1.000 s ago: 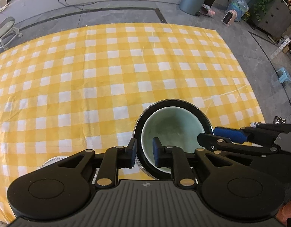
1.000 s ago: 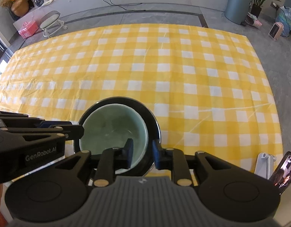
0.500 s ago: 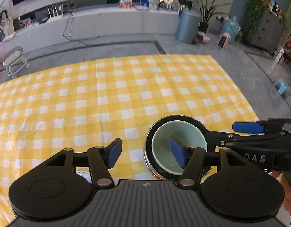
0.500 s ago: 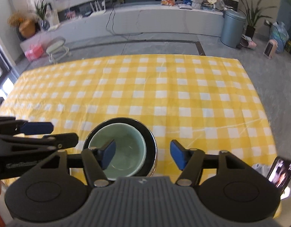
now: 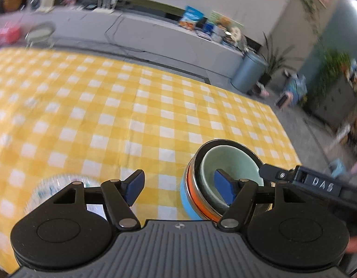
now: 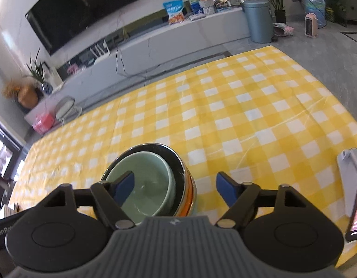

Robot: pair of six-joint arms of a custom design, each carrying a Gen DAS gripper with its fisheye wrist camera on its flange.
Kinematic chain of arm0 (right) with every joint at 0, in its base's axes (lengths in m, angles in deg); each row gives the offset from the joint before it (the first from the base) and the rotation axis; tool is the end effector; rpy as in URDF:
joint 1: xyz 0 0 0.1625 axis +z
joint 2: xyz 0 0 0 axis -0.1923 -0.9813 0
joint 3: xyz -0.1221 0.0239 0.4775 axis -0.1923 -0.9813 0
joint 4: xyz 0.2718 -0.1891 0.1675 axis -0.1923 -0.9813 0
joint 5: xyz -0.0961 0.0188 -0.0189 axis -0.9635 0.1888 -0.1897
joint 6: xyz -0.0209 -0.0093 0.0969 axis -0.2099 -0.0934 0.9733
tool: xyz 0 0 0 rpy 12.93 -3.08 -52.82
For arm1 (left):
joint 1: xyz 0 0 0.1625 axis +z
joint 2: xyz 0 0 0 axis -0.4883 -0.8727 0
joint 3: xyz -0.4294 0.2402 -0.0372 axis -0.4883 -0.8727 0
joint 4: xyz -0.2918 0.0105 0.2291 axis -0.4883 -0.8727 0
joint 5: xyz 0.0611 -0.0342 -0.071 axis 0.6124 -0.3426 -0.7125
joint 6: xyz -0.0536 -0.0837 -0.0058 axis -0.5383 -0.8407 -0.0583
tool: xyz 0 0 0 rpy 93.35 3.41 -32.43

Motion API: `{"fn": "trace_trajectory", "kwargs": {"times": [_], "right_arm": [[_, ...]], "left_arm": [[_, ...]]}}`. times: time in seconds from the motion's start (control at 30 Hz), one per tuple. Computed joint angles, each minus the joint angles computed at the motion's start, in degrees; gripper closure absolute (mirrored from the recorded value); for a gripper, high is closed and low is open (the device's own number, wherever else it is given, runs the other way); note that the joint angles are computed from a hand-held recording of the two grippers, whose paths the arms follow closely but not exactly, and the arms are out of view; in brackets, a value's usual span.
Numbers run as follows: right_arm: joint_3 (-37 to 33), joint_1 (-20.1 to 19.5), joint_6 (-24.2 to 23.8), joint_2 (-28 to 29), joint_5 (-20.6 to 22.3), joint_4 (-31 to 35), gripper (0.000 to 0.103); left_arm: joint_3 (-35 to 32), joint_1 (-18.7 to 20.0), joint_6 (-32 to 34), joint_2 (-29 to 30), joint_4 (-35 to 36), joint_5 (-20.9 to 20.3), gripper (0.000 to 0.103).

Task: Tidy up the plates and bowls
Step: 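Lift the bowl stack and carry it toward the plate stack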

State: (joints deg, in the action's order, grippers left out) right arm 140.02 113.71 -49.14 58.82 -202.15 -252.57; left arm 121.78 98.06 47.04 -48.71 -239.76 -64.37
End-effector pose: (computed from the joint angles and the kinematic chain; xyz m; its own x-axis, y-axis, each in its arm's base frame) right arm 0.2650 -0.7990 0.0512 -0.9172 0.1234 0.3788 -0.1805 0.7189 -0.6713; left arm -0.1094 -0.7915 0.3061 -0.9059 0.0490 -0.4207 0.2926 0.7906 -0.5380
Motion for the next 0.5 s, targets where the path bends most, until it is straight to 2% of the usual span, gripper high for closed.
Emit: {"fn": "trace_trajectory", "kwargs": {"times": [0.1, 0.27, 0.5], "right_arm": [[-0.53, -0.48, 0.34, 1.07, 0.61, -1.51, 0.026], [0.40, -1.66, 1.64, 0.75, 3.73, -0.50, 0.026], [0.91, -3.89, 8.35, -0.01, 8.00, 0.94, 0.026]], "left_arm": [[0.07, 0.83, -4.08, 0.01, -0.95, -1.52, 0.022], [-0.37, 1.29, -6.56, 0.82, -2.25, -1.10, 0.022], [-1.32, 1.86, -8.29, 2.82, -3.24, -2.74, 0.022]]}}
